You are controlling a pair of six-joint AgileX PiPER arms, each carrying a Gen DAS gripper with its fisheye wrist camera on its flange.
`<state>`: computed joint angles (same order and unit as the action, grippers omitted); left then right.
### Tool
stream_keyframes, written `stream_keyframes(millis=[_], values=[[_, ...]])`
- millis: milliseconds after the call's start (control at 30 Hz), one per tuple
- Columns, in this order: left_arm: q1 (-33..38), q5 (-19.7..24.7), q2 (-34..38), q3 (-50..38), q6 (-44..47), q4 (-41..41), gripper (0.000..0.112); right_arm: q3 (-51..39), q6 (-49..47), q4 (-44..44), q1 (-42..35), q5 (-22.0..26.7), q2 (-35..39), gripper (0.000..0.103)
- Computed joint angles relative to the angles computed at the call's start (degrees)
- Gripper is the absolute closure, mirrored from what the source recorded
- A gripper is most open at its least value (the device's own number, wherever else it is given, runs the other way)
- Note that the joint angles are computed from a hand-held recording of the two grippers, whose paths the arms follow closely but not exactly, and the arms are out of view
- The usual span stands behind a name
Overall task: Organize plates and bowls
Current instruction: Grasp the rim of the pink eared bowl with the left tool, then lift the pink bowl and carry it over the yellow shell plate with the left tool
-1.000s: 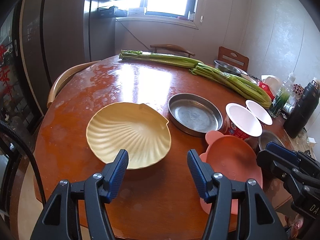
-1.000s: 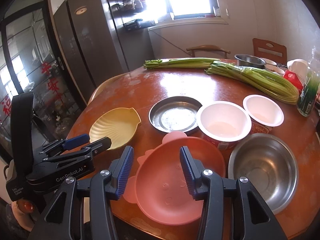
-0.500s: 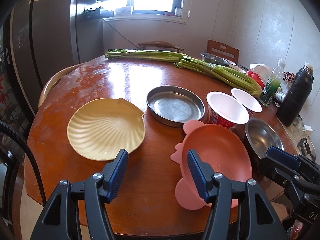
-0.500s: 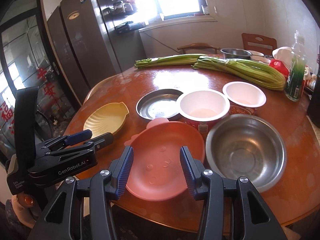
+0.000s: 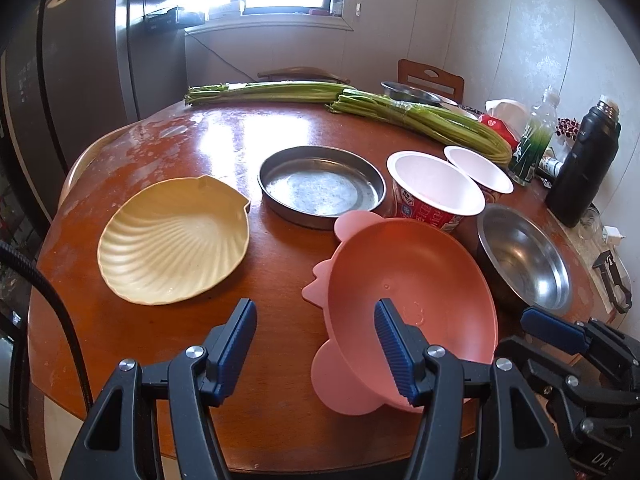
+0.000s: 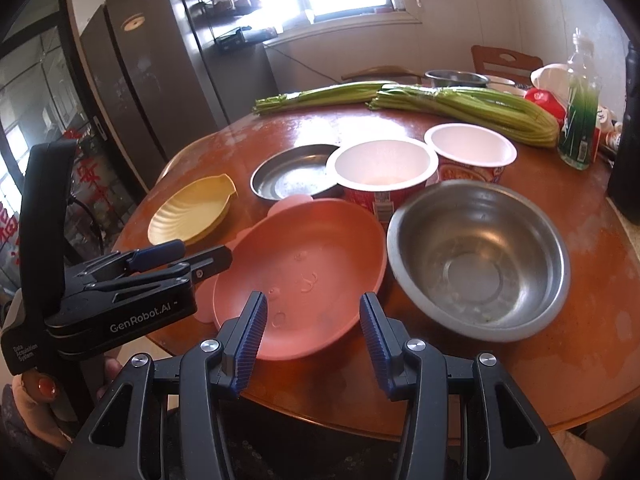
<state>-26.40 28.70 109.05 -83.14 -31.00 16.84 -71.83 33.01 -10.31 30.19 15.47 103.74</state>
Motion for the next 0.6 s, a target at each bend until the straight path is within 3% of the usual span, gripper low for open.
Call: stream_keyframes(millis=[433,600], values=[[0.2,2.2,4.8,-5.2,3.0,-2.4,0.051,-2.4,1.3,0.3,-0.8,1.7,4.0,0.053],[0.4,3.5,7.1,-8.5,4.0,-2.5,0.051,-4.3,6.3,-5.3,-0.1,3.1,5.6,0.053]])
